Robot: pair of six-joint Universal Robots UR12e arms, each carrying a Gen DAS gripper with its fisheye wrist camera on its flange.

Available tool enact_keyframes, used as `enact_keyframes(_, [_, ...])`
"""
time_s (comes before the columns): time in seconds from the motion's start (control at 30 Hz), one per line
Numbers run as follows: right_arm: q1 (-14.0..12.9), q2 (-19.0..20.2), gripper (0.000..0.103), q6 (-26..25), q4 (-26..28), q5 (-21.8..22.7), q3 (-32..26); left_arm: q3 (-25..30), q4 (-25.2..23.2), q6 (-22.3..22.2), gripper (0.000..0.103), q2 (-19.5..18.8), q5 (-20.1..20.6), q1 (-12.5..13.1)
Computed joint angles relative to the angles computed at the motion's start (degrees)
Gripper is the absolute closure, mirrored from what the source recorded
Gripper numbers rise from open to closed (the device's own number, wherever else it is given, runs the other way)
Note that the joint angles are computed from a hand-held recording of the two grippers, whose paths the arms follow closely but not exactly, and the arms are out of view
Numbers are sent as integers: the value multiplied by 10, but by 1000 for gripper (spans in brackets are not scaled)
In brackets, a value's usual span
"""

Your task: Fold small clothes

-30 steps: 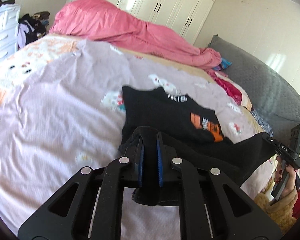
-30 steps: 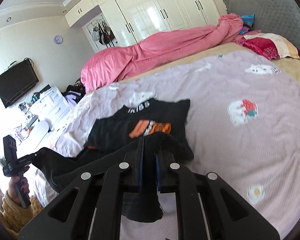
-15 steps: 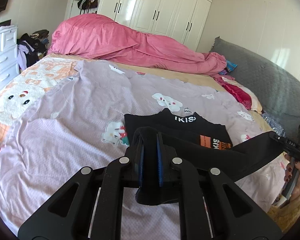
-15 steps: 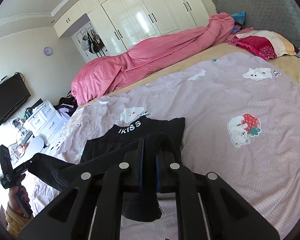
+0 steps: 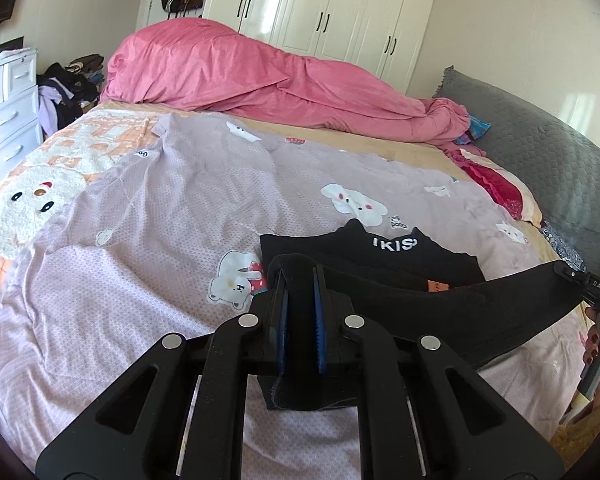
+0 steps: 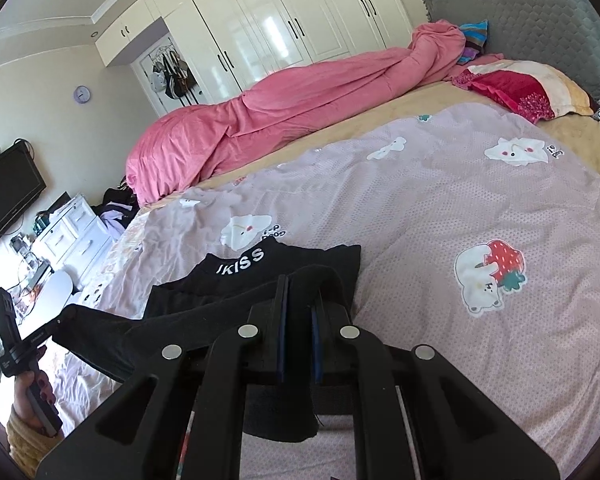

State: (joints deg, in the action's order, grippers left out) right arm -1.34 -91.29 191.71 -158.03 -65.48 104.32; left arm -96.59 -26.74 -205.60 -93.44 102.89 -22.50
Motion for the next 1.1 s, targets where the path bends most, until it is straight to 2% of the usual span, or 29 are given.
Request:
enact_keyframes(0.5, [14, 45, 94, 13, 27, -43, -15, 4, -26, -22, 97, -39, -9, 22])
enact_keyframes(0.63, [14, 56, 89, 14, 49, -48, -19, 8, -48, -32, 88, -49, 6, 24])
enact_keyframes(0.67, [14, 56, 89, 16, 47, -46, -17, 6, -47, -35, 81, -48, 5, 25])
enact_keyframes(0.73, [15, 54, 81, 16, 47, -49, -13, 0, -33, -35, 77, -43, 6, 23])
enact_keyframes(0.77, [16, 52, 54, 18, 47, -58, -12, -5, -20, -29, 72, -38, 11, 21])
enact_keyframes(0.8, [20, 49, 34, 25, 40, -87, -9, -9, -8, -24, 65, -34, 22, 17])
enact_keyframes(0.83, [22, 47, 26, 29, 27, -102, -5, -12, -2, -22, 64, -30, 31, 14])
enact_keyframes(0.9, [20, 40, 32, 24, 25, -104, -2, -14, 2, -18, 64, -25, 42, 9])
enact_keyframes(1.03, [26, 19, 32, -10, 2, -102, 12, -18, 18, 8, 64, -14, 51, -7])
enact_keyframes(1.1, [30, 8, 32, -30, -5, -91, 20, -19, 18, 20, 57, -11, 39, -14])
